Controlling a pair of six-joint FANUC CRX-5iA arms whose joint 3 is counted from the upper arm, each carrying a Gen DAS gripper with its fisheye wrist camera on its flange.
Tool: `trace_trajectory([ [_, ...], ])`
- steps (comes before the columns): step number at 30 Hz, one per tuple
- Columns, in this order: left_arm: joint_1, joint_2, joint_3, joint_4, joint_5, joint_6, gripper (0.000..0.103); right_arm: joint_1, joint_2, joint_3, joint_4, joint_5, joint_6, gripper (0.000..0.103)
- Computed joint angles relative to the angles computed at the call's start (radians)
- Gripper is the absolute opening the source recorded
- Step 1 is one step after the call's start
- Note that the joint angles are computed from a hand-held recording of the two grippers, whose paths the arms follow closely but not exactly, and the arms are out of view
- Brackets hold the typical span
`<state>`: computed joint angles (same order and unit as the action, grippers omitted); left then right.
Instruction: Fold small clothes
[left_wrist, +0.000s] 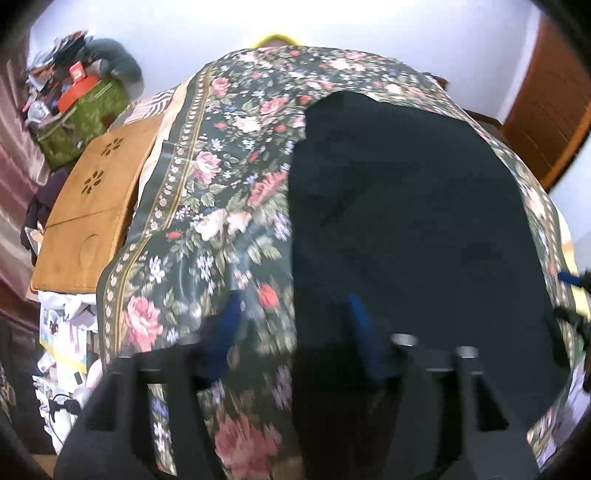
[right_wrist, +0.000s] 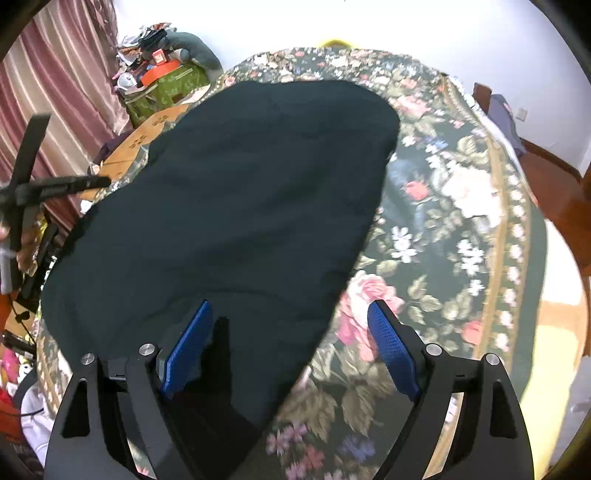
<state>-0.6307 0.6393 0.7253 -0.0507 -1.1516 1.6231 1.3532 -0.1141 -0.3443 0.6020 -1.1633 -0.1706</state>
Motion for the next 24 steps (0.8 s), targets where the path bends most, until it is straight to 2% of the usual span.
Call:
trace_trajectory([
  [1,0.000,-0.026,-0.041,0.012,0.013,-0.004,0.084,0.011,-0.005,0.002,0.001,-0.015,-0.003,0.084],
  [2,0.001,-0.046,-0.075,0.026,0.022,-0.003,0.086,0.021,-0.012,0.001,0.000,-0.026,-0.006,0.084],
  [8,-0.002,-0.128,-0.224,0.055,0.039,-0.020,0.087,0.053,-0.034,-0.016,-0.038,-0.008,-0.040,0.084],
  [14,0.021,-0.135,-0.292,0.160,0.063,-0.023,0.086,0.024,-0.036,-0.053,-0.086,0.119,-0.072,0.084],
  [17,0.048,-0.114,-0.303,0.265,0.073,-0.037,0.075,0.008,-0.015,-0.046,-0.068,0.144,-0.080,0.086],
  [19,0.049,-0.108,-0.305,0.283,0.094,-0.041,0.067,-0.007,-0.001,-0.035,-0.064,0.159,-0.057,0.086],
  [20,0.047,-0.105,-0.304,0.287,0.102,-0.043,0.064,-0.014,0.008,-0.028,-0.061,0.165,-0.042,0.085],
  [22,0.036,-0.108,-0.305,0.274,0.124,-0.042,0.052,-0.019,0.028,-0.011,-0.054,0.167,-0.020,0.082],
  [23,0.029,-0.112,-0.309,0.267,0.134,-0.050,0.048,-0.020,0.031,-0.010,-0.048,0.173,-0.014,0.077],
  [24,0.022,-0.119,-0.318,0.266,0.148,-0.066,0.039,-0.024,0.029,-0.017,-0.036,0.188,-0.015,0.072],
])
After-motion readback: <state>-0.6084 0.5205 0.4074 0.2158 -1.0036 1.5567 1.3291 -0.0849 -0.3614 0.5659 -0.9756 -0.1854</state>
